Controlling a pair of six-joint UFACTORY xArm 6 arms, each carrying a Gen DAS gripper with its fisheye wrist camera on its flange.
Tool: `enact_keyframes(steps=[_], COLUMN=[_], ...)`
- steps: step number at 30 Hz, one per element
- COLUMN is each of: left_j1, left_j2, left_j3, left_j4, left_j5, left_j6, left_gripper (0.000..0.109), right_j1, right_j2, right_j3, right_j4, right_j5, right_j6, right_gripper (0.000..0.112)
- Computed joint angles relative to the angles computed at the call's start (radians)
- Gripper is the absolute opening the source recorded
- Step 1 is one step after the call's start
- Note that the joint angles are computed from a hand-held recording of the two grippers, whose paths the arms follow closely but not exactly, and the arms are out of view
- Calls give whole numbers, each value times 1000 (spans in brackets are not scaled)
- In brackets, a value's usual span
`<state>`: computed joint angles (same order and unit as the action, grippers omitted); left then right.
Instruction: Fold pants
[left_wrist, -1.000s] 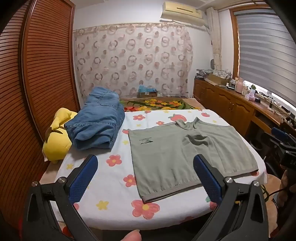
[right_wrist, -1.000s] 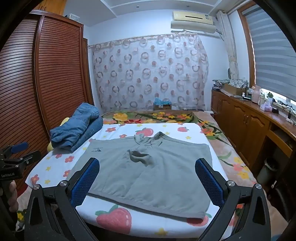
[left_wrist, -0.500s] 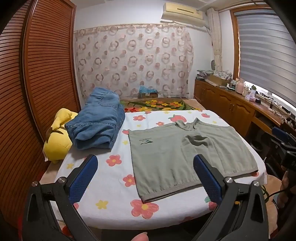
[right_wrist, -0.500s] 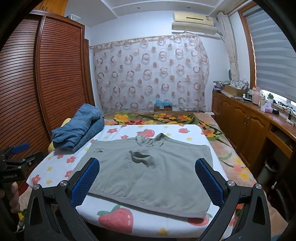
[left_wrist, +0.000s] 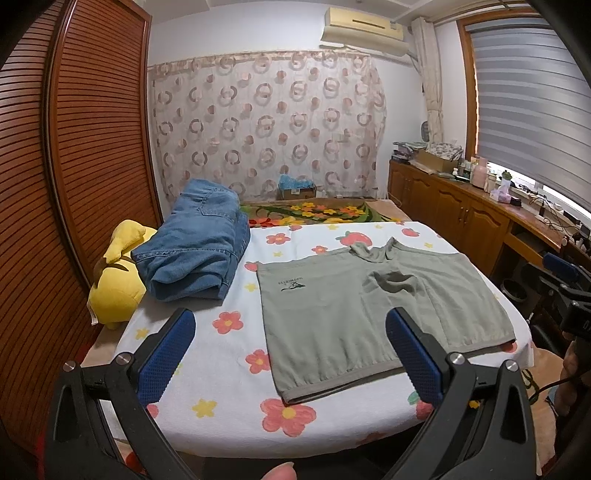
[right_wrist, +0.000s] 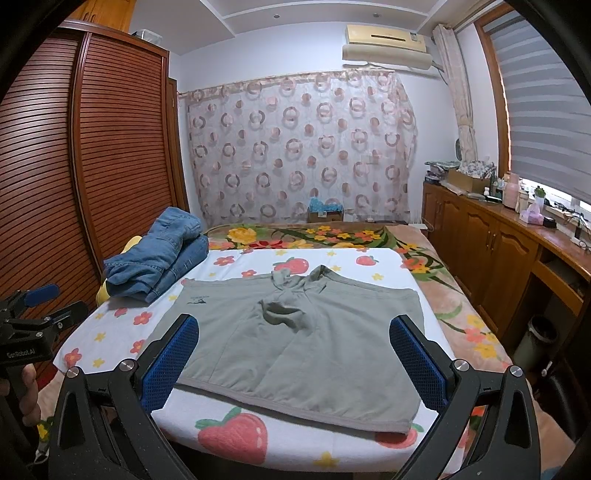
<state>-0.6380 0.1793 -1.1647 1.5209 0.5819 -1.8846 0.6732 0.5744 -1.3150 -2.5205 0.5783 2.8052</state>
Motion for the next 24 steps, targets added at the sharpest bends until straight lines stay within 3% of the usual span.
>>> enact_keyframes(steps=[24], left_j1=[-3], left_j2=[-8], left_j3=[4], left_j4=[4], left_j5=[7], left_j6=[-1], left_gripper=[103], right_j1=[4], right_j2=[-4], right_j3=[8], right_j4=[-1], right_j5=[10], right_j6=[2], right_gripper=[103])
